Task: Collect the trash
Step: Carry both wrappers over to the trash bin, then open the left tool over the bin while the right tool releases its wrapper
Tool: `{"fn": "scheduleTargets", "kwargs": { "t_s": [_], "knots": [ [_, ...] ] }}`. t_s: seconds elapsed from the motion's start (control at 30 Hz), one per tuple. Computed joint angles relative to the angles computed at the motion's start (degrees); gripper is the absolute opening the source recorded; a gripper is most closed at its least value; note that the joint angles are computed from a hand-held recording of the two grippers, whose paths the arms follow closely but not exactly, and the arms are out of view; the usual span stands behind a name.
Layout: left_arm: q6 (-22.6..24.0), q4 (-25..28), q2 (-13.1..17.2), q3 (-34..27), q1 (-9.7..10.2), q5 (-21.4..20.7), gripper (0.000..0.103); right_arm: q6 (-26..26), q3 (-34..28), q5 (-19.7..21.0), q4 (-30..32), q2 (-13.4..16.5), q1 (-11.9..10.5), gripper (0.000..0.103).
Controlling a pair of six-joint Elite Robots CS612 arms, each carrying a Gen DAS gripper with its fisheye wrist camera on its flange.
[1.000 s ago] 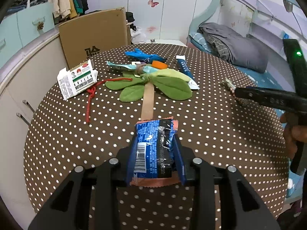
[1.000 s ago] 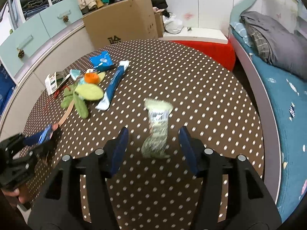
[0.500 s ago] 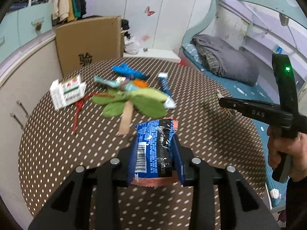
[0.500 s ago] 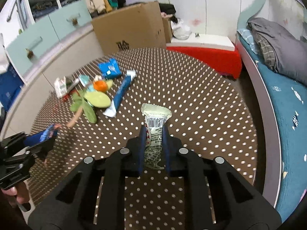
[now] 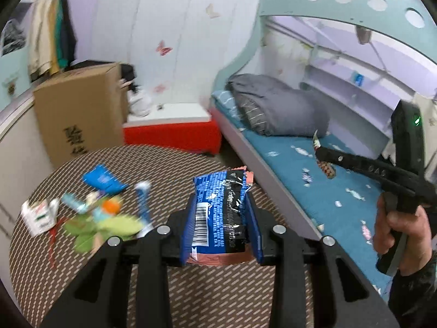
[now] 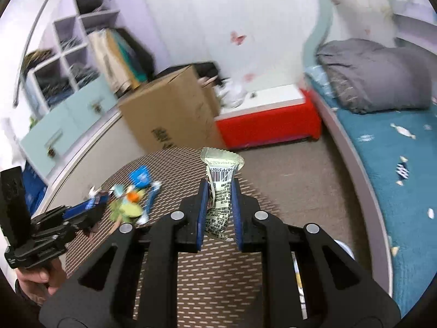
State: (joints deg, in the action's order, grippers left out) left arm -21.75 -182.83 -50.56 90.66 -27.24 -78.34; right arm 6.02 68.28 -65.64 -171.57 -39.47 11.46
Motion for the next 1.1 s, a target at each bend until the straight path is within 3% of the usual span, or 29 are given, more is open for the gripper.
{"fn": "scheduleTargets", "kwargs": {
  "t_s": [0.13,0.33,0.6,0.67,0.7,0.77,1.1],
  "knots": [
    [2.12,1.60,2.32,-4.98,-0.83,-2.53,0.034,4.67,0.79,-3.10,-0.60,0.07,-2.37,0.017],
    [3.10,7.76,6.91,-13.54,-1.57,-7.08,0.034,9.35,1.10,-6.55,3.74,1.26,-4.92,0.017],
    [5.43,17.81,12.73,-23.75,-2.80,-10.33,0.034,11.90,-2.52,-6.31,13.22,5.98,-6.99,0.021],
    [6.22,20.49,14.31,-26.34,-3.19,-10.77,0.034,13.58,-3.56,-5.71,15.69,7.08,-7.41,0.051],
    [6.57,22.16,15.25,-27.87,-3.36,-11.17,0.034,15.18,-3.42,-5.35,15.97,7.38,-7.72,0.076],
    [7.15,25.02,16.67,-30.22,-3.67,-11.60,0.034,18.02,-2.08,-5.56,14.29,7.30,-8.21,0.077],
    [10.46,38.65,25.08,-43.80,-4.88,-14.01,0.035,21.43,4.56,-7.36,6.09,3.55,-10.31,0.085]
  ]
}}
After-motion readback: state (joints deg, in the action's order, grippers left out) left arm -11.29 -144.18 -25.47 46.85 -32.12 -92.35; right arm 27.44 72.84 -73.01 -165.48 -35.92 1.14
